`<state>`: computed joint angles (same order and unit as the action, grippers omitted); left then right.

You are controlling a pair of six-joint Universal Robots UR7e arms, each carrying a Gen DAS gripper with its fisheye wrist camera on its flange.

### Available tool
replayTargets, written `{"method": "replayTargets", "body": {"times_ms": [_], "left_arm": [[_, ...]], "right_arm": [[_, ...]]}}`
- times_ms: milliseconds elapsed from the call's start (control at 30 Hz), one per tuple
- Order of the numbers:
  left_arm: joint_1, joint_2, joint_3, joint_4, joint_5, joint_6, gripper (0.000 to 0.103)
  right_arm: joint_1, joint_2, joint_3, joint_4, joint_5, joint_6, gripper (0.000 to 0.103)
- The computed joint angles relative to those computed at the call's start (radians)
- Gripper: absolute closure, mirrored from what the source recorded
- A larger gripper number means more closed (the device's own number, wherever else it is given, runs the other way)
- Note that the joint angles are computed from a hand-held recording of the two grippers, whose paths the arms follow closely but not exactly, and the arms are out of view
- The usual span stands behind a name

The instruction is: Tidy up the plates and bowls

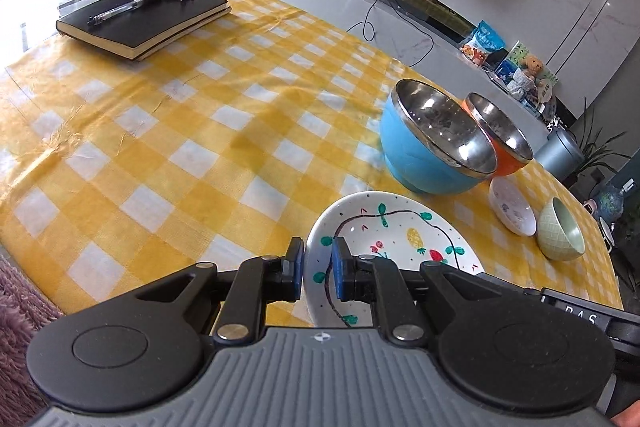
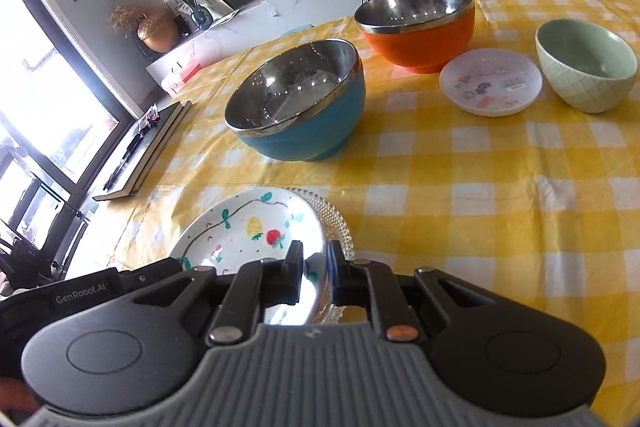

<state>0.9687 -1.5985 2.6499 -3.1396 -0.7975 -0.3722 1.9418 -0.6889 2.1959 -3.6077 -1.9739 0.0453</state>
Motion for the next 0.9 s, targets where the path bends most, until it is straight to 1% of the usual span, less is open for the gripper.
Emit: {"method": "replayTargets", "body": {"times_ms": [333,900], "left_arm": [[-0.006,0.047,0.002,-0.057,0.01,0.049,0.087],[-0.061,0.103,0.029,-0.118,0.101,0.097,0.087]], "right_arm": [[0.026,0.035,-0.021,-0.023,-0.081,-0.064,0.091],[0.09,0.114,-0.062,-0.091,-0.226,-0.219,0.09]]}}
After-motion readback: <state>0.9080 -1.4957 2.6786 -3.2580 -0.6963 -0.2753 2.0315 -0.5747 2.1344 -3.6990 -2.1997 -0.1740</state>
